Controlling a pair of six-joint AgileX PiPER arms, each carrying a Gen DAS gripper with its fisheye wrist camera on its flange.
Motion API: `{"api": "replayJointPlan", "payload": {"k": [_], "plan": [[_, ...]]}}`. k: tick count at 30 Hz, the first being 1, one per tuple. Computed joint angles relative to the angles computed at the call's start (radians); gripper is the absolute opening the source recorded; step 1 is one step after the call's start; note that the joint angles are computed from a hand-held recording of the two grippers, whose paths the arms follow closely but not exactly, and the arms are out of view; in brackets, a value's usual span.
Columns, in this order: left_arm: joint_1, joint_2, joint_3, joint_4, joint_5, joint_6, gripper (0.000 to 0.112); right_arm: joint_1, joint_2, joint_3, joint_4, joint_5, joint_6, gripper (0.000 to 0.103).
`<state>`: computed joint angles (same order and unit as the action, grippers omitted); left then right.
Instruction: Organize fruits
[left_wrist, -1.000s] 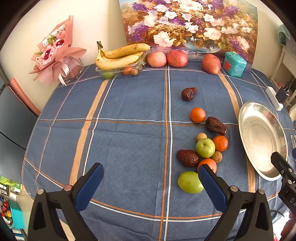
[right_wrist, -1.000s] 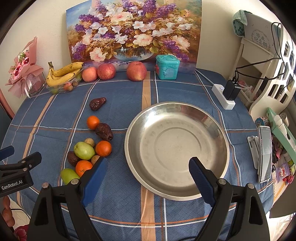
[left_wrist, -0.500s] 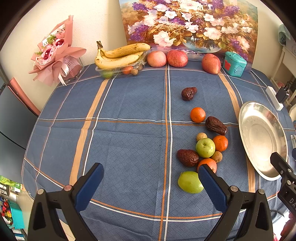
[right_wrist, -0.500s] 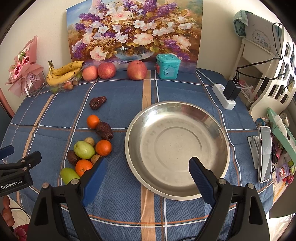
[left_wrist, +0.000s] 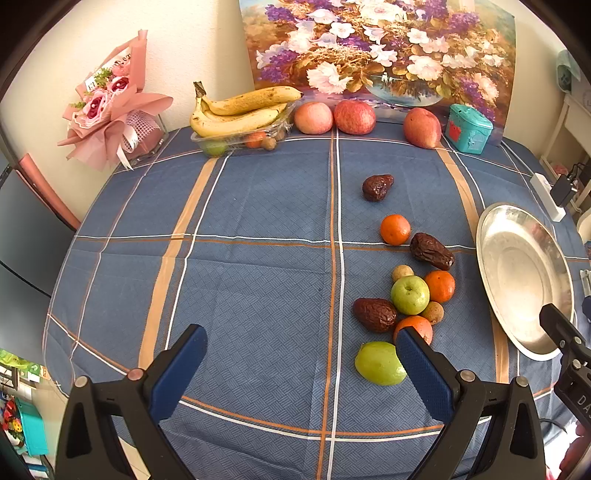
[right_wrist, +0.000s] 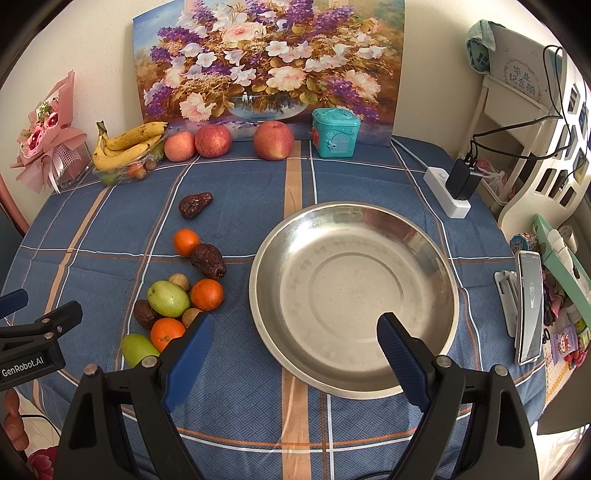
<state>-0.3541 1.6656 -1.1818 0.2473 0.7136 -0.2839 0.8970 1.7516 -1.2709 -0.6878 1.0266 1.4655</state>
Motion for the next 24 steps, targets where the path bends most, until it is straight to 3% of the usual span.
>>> {"api": "replayJointPlan", "payload": {"k": [7,11,18,24], "plan": [[0.032,0.014,-0.022,-0.091,0.017,0.076,0.103,0.002,0.003,-0.002,0.002,-0.003,0.001,0.09],[0.077,0.028,-0.039,-0.233,0.031,0.204,0.103,-0.005,0.011,-0.004,-0.002,-0.023,0.004,0.09],[0.133,0.076,-0.067,-0.353,0.025,0.227,0.103,-0.073,0.053,-0.041,0.082,-0.176,-0.112,0.09],[0.163,0.179,-0.143,-0.395,0.122,0.155,0.103,-0.117,0.107,-0.078,0.216,-0.282,-0.244,0.09]]}}
